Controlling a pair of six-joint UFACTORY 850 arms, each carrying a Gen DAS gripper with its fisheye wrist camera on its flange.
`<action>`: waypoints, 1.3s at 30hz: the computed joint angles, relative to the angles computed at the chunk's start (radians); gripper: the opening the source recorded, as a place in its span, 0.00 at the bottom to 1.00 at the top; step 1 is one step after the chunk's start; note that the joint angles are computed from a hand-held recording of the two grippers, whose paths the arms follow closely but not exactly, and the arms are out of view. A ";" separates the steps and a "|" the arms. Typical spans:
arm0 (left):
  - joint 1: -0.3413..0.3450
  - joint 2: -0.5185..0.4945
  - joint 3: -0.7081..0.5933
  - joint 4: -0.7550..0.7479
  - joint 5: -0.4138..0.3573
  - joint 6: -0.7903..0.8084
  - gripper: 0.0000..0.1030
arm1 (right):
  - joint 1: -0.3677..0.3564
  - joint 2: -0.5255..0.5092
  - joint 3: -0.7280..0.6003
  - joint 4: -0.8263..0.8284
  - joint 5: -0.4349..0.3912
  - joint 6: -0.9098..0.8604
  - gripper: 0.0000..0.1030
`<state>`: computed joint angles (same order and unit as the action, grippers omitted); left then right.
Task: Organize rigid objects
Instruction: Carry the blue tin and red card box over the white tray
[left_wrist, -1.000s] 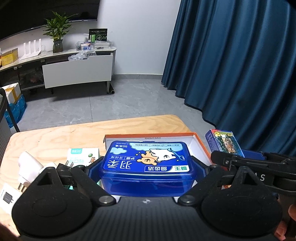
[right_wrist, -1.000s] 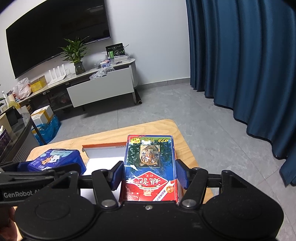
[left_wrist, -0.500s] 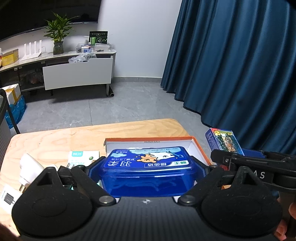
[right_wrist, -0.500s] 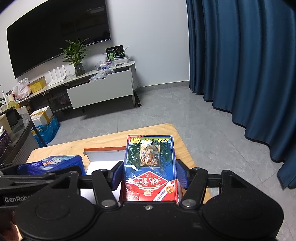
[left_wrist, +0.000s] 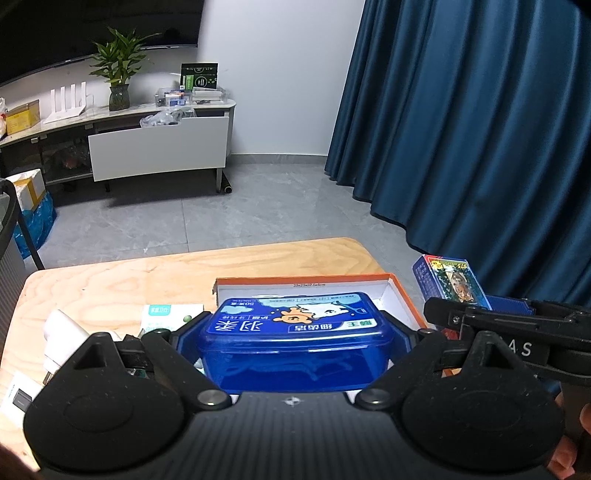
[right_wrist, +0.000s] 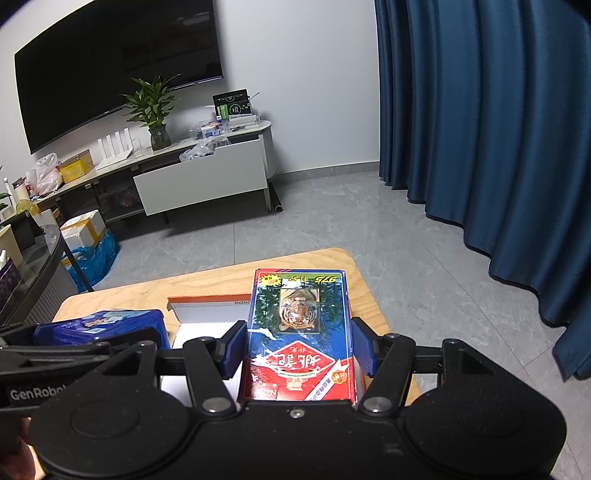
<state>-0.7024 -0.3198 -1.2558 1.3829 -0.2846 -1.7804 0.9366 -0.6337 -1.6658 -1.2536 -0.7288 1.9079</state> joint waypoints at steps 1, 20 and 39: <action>-0.001 0.001 0.002 0.003 -0.002 -0.002 0.91 | 0.000 0.000 0.000 0.000 0.000 0.000 0.69; -0.007 -0.001 -0.003 -0.001 -0.014 0.006 0.91 | 0.003 0.002 0.010 -0.009 0.002 0.017 0.69; -0.008 -0.003 -0.004 -0.011 -0.014 0.019 0.91 | 0.007 0.002 0.009 -0.004 -0.002 0.020 0.69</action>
<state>-0.7099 -0.3226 -1.2602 1.3716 -0.2985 -1.7615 0.9433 -0.6318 -1.6572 -1.2575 -0.7304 1.9278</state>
